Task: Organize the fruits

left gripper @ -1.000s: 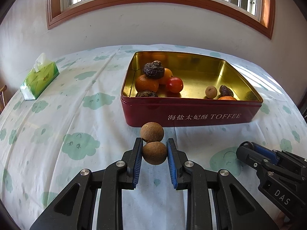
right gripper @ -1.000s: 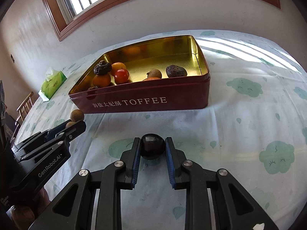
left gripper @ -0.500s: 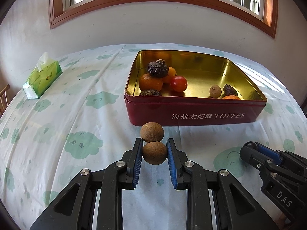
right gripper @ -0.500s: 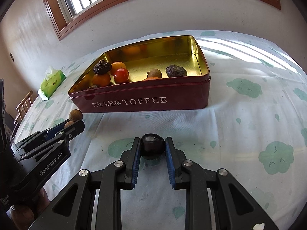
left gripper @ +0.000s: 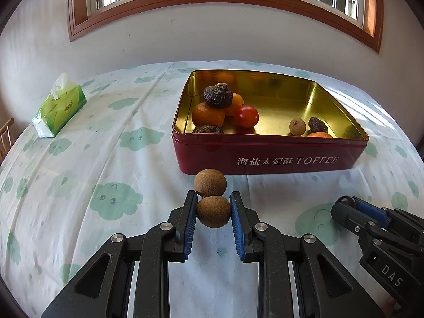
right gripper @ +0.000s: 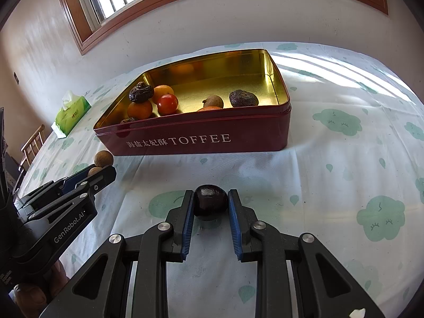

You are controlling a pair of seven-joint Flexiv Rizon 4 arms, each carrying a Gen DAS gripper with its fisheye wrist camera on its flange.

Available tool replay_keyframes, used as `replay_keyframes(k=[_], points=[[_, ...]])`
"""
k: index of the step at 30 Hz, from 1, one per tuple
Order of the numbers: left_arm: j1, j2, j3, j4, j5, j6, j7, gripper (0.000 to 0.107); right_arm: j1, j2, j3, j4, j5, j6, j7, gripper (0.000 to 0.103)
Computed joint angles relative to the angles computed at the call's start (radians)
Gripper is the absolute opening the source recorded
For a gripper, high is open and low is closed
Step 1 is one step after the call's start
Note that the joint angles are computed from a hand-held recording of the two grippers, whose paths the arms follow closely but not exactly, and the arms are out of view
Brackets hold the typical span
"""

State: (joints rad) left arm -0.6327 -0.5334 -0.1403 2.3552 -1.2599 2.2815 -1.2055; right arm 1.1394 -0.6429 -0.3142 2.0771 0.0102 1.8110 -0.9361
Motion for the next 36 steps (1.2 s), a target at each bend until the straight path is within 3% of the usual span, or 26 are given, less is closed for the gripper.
replay_keyframes(k=[36], points=[[0.000,0.002,0.007,0.010,0.016,0.000,-0.017,0.026,0.002,0.000,-0.002,0.000,0.001,0.000,0.000,0.023]])
